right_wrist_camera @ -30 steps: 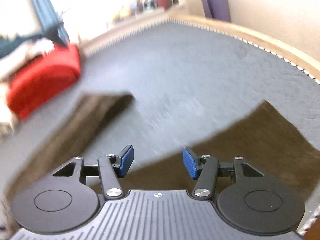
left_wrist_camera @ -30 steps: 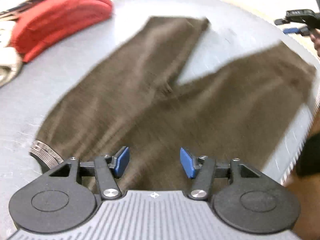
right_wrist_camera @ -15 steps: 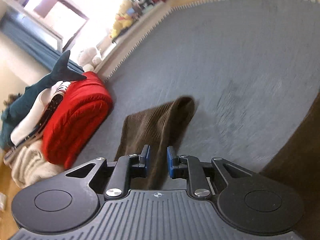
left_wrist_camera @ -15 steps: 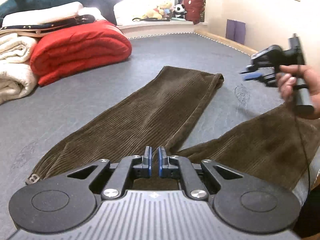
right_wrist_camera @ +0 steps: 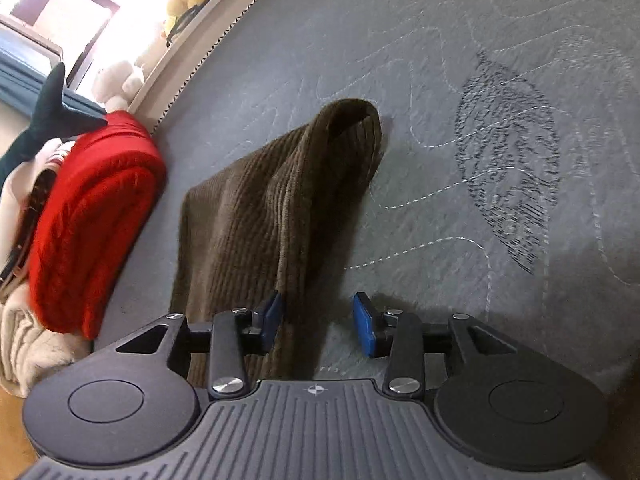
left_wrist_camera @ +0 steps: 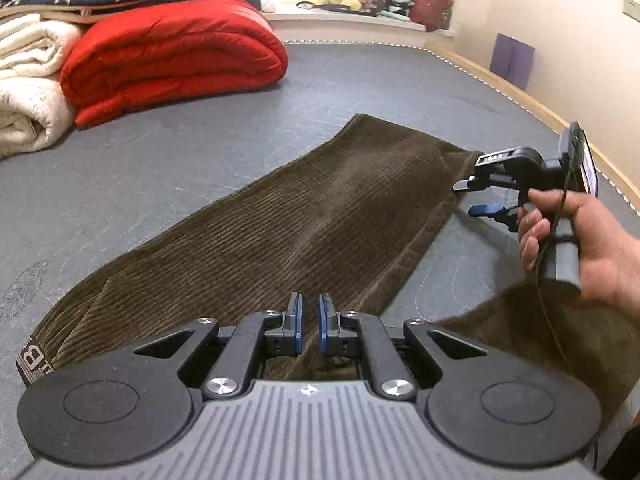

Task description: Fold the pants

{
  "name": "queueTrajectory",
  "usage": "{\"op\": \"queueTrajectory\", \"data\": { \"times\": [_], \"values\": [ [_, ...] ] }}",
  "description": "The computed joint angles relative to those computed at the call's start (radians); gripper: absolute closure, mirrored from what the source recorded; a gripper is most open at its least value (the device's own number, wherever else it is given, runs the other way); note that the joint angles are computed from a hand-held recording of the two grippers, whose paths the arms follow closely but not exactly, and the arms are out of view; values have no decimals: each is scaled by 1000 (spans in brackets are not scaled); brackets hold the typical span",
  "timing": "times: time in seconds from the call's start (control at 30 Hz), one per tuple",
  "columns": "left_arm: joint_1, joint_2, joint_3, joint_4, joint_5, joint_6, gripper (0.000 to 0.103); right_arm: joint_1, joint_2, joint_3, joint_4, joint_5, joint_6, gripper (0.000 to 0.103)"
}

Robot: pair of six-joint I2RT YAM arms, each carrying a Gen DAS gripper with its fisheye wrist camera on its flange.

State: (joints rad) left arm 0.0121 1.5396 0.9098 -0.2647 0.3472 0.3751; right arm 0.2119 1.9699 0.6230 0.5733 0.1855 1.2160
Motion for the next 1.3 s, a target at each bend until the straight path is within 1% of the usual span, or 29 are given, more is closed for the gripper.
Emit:
{"op": "queueTrajectory", "data": {
  "times": [0.07, 0.1, 0.13, 0.17, 0.23, 0.3, 0.33, 0.37, 0.43, 0.5, 0.57, 0.6, 0.63, 0.67, 0.7, 0.73, 0.77, 0.8, 0.83, 0.9, 0.93, 0.97, 1.0, 1.03, 1.07, 1.13, 1.23, 1.27, 1.3],
  "values": [
    [4, 41, 51, -21, 10, -26, 94, 0, 25, 12, 38, -5, -22, 61],
    [8, 58, 75, -29, 15, -38, 94, 6, 28, 15, 51, 0, -42, 66],
    [11, 73, 96, -35, 20, -49, 93, 20, 25, 17, 64, 18, -70, 86],
    [17, 88, 118, -43, 27, -58, 93, 42, 12, 25, 52, 56, -98, 97],
    [32, 113, 163, -64, 40, -77, 91, 90, -26, 25, 47, 130, -142, 97],
    [53, 139, 217, -86, 63, -105, 89, 153, -105, 37, -13, 202, -195, 97],
    [65, 150, 243, -98, 77, -117, 89, 181, -148, 45, -49, 210, -218, 100],
    [80, 160, 270, -110, 91, -129, 88, 221, -199, 62, -100, 208, -254, 101],
    [107, 175, 315, -127, 112, -148, 86, 310, -273, 124, -208, 178, -366, 103],
    [136, 189, 355, -141, 125, -160, 80, 433, -305, 223, -347, 158, -482, 103],
    [158, 204, 383, -149, 124, -170, 77, 530, -289, 302, -444, 106, -525, 103],
    [166, 216, 402, -160, 117, -173, 77, 563, -272, 331, -484, 83, -524, 103],
    [173, 229, 419, -170, 109, -177, 77, 590, -254, 343, -499, 60, -518, 103],
    [179, 239, 431, -179, 101, -182, 77, 614, -241, 338, -492, 90, -499, 103],
    [184, 248, 438, -185, 96, -183, 77, 626, -236, 307, -457, 136, -463, 102],
    [187, 257, 443, -190, 90, -179, 77, 628, -232, 271, -422, 186, -421, 98],
    [185, 262, 444, -192, 78, -177, 77, 620, -225, 244, -426, 250, -353, 94],
    [180, 270, 448, -193, 66, -172, 76, 606, -212, 246, -487, 295, -264, 86],
    [175, 277, 451, -195, 57, -167, 76, 573, -207, 241, -529, 308, -184, 75],
    [164, 292, 460, -199, 54, -161, 75, 488, -213, 190, -503, 293, -101, 66],
    [156, 297, 465, -202, 54, -162, 75, 453, -213, 183, -517, 291, -65, 65],
    [148, 300, 468, -203, 56, -164, 73, 418, -221, 164, -509, 282, -35, 65],
    [140, 304, 471, -202, 58, -169, 70, 382, -232, 138, -481, 265, -6, 62],
    [132, 308, 473, -200, 59, -176, 69, 346, -236, 121, -456, 238, 13, 57],
    [124, 311, 476, -196, 63, -185, 67, 302, -231, 106, -423, 192, 35, 54],
    [105, 317, 478, -187, 64, -197, 65, 258, -194, 117, -392, 137, 58, 53],
    [82, 336, 495, -197, 63, -215, 64, 244, -156, 183, -464, 141, 55, 53],
    [76, 341, 499, -200, 68, -219, 64, 241, -150, 182, -470, 155, 55, 53],
    [70, 343, 500, -200, 70, -221, 64, 231, -158, 199, -520, 178, 60, 53]
  ]
}}
